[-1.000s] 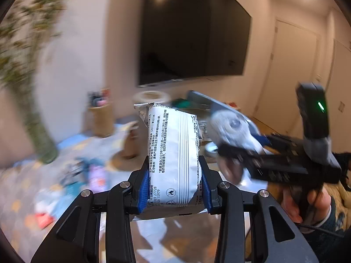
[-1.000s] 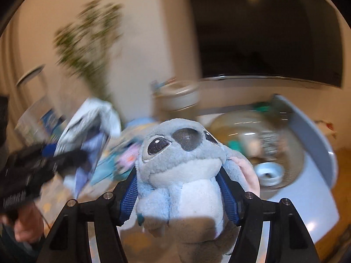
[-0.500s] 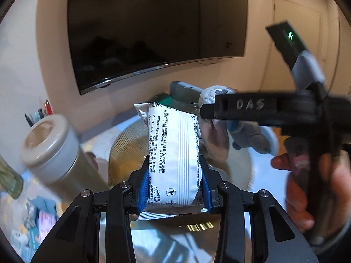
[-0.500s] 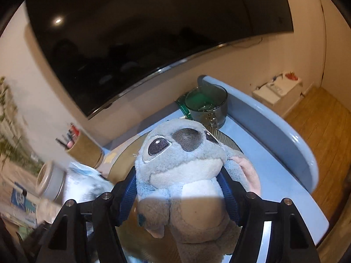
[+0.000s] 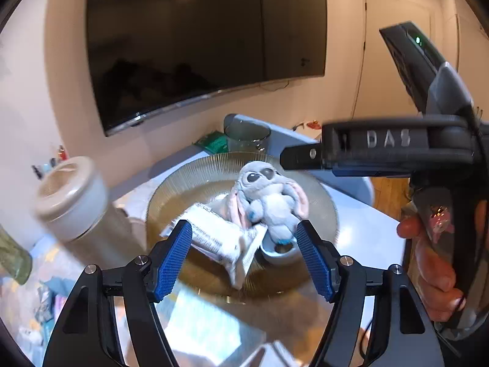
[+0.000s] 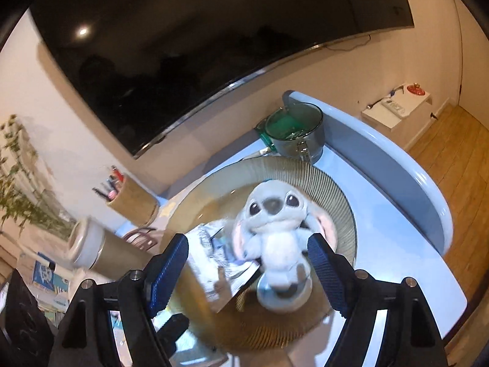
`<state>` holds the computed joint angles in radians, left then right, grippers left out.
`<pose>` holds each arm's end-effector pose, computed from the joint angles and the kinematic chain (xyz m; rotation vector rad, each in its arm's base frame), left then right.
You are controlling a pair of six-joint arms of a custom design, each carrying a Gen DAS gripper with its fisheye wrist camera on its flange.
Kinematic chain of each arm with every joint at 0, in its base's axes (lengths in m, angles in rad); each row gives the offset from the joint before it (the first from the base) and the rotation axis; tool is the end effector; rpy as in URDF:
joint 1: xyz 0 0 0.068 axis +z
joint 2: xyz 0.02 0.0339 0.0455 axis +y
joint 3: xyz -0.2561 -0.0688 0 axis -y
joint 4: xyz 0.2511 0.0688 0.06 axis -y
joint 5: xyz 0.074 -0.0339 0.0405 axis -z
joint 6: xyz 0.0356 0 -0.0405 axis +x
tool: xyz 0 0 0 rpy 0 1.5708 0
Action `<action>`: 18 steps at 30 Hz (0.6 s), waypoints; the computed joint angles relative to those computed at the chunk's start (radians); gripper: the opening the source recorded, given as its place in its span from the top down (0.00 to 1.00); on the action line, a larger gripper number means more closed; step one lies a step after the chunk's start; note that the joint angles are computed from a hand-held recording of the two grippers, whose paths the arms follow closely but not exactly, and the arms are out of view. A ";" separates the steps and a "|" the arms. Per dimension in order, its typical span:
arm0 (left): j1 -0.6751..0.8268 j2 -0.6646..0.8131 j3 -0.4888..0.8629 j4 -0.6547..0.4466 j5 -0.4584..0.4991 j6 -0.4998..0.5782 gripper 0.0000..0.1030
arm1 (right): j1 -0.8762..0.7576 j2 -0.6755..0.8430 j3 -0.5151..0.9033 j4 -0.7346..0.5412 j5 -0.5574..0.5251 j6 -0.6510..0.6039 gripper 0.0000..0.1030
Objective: Organize soft objects
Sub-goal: 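Carry the white packet and blue-grey plush into the glass bowl and release, then return both open grippers to the remaining items on the table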
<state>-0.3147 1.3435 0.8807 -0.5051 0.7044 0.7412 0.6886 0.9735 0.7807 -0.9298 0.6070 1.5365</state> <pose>0.2507 -0.1058 0.2213 1.4041 1.8791 -0.6838 0.1508 0.0978 0.2430 1.1454 2.1207 0.1584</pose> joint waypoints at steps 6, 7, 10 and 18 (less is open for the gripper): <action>0.300 0.000 0.123 -0.411 0.208 0.336 0.33 | 0.338 0.245 0.251 -0.271 0.147 0.305 0.23; 0.373 0.027 0.162 -0.501 0.237 0.420 0.32 | 0.380 0.304 0.308 -0.308 0.161 0.335 0.23; 0.560 0.125 0.276 -0.692 0.276 0.621 0.33 | 0.462 0.451 0.457 -0.360 0.193 0.358 0.23; 0.853 0.426 0.594 -0.718 0.295 0.662 0.33 | 0.455 0.742 0.751 -0.169 0.175 0.056 0.23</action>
